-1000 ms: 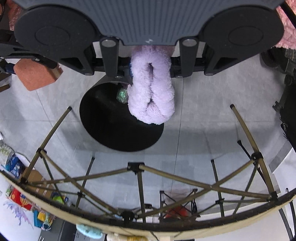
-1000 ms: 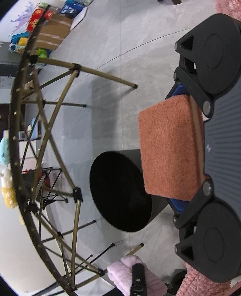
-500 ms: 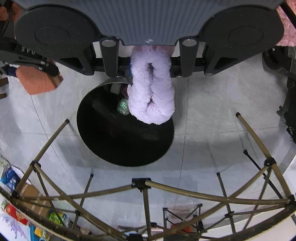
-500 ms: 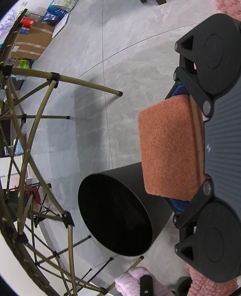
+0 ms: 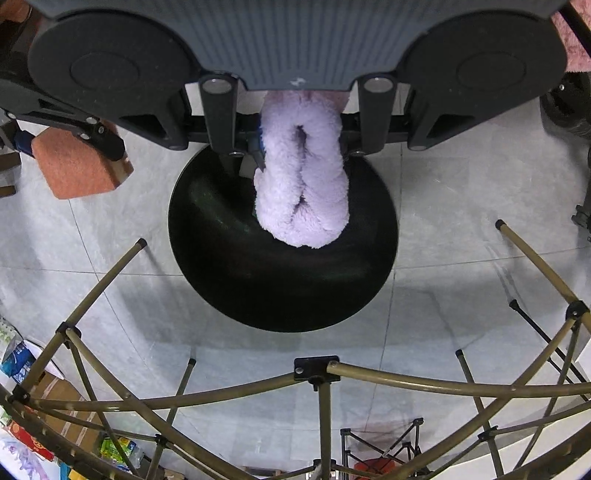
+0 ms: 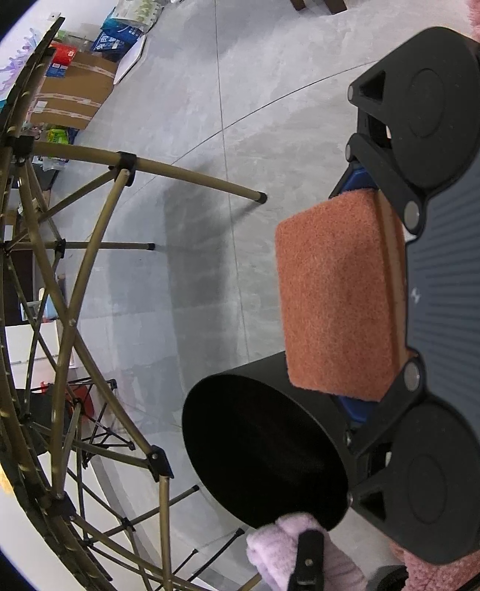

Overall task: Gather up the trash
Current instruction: 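Lower the left tool into the bin and release the lavender headband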

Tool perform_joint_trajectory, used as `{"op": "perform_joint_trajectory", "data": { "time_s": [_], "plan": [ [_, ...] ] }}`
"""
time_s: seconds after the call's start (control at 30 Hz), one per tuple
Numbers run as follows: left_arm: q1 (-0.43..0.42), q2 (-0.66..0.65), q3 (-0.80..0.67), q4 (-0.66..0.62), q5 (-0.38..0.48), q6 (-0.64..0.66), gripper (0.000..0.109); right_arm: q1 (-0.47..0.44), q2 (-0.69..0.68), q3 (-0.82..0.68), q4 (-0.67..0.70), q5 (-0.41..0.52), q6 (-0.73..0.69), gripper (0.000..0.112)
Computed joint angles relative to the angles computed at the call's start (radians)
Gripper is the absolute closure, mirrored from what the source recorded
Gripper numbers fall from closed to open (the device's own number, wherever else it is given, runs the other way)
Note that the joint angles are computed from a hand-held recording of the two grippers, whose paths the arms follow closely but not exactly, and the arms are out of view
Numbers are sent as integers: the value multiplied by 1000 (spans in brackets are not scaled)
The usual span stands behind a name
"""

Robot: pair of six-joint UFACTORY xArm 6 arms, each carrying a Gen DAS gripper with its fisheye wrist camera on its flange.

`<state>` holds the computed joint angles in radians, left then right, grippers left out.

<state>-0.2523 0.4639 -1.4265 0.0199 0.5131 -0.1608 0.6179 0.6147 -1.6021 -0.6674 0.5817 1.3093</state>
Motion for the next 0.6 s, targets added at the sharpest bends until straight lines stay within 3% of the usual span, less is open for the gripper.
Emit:
{"op": "perform_joint_trajectory", "data": {
  "time_s": [0.23, 0.6],
  "plan": [
    [-19, 102, -155, 14, 68, -47, 79, -35, 60, -76, -100, -9, 108, 13],
    [-26, 295, -442, 46, 222, -128, 79, -82, 152, -159, -82, -20, 106, 13]
  ]
}}
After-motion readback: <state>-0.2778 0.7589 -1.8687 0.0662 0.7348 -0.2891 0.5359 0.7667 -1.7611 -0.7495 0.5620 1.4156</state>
